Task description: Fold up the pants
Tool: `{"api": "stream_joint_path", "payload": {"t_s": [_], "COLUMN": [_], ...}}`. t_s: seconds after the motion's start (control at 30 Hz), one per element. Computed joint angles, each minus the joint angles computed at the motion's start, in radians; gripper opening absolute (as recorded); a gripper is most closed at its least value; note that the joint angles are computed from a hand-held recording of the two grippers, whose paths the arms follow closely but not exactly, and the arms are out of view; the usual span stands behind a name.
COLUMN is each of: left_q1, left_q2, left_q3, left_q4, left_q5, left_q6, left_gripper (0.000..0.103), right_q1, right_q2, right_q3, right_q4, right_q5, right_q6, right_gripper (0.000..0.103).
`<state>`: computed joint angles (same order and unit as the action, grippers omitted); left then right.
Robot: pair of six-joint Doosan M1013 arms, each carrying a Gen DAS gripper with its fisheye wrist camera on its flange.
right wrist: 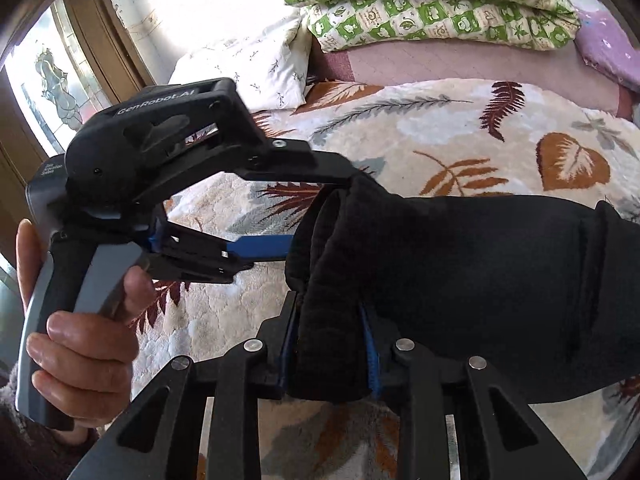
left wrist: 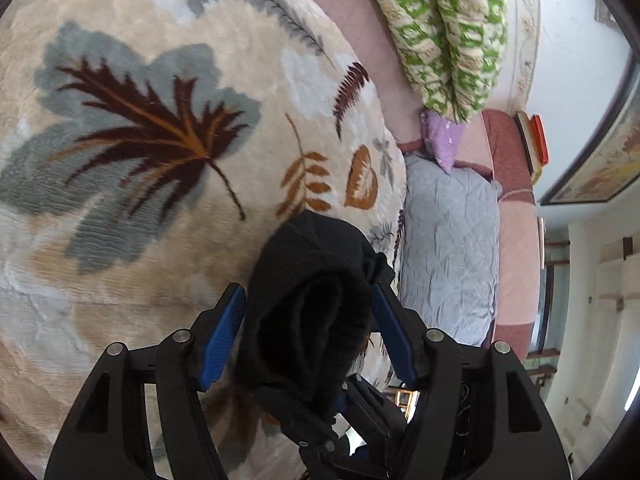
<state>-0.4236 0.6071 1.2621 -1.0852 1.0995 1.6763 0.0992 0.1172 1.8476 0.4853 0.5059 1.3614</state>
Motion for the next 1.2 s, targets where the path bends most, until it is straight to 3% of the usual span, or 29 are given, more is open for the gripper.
{"api": "stream_joint_path", "payload": {"t_s": [0.07, 0.1, 0.2, 0.47, 0.57, 0.7, 0.9, 1.03, 1.2], "left_q1": [-0.011, -0.021, -0.022, -0.04, -0.068, -0.123, -0.225, -0.275, -0.332], "left_q2": [-0.018, -0.025, -0.026, -0.061, -0.059, -0.033, 0.064, 0.132, 0.21], "left_q3": [0.002, -0.002, -0.001, 0.001, -0.038, -0.12, -0.296, -0.396, -0.526], "left_q4": [0.06, 0.128, 0.148, 0.124, 0.139, 0.217, 0.349, 0.404, 0.508], "left_q5": [-0.03, -0.053, -0.053, -0.075, -0.071, -0.058, 0.018, 0.081, 0.145], "left_q6": [0.014, -0.013, -0.05, -0.09, -0.119, -0.172, -0.278, -0.332, -0.376], "left_gripper": [0.057, 0.04, 0.021, 0.02, 0.02, 0.02, 0.021, 0.021, 0.021], "right_q1": [-0.004, -0.005, -0.008, -0.051, -0.076, -0.155, -0.325, -0.444, -0.558], "right_q2": [0.001, 0.001, 0.0, -0.026, -0.056, -0.095, -0.13, -0.125, -0.102], "right_q3": [-0.001, -0.001, 0.002, 0.036, 0.053, 0.083, 0.145, 0.191, 0.233], "right_q4": [0.02, 0.028, 0.054, 0.254, 0.332, 0.512, 0.738, 0.862, 0.96], "right_q5": [0.005, 0.007, 0.006, 0.024, 0.022, 0.062, 0.155, 0.229, 0.298], "right_q6": [-0.019, -0.029, -0.05, -0.177, -0.243, -0.356, -0.457, -0.496, -0.534], "right_gripper": [0.028, 0.028, 0.028, 0.028, 0.028, 0.028, 0.028, 0.028, 0.028]}}
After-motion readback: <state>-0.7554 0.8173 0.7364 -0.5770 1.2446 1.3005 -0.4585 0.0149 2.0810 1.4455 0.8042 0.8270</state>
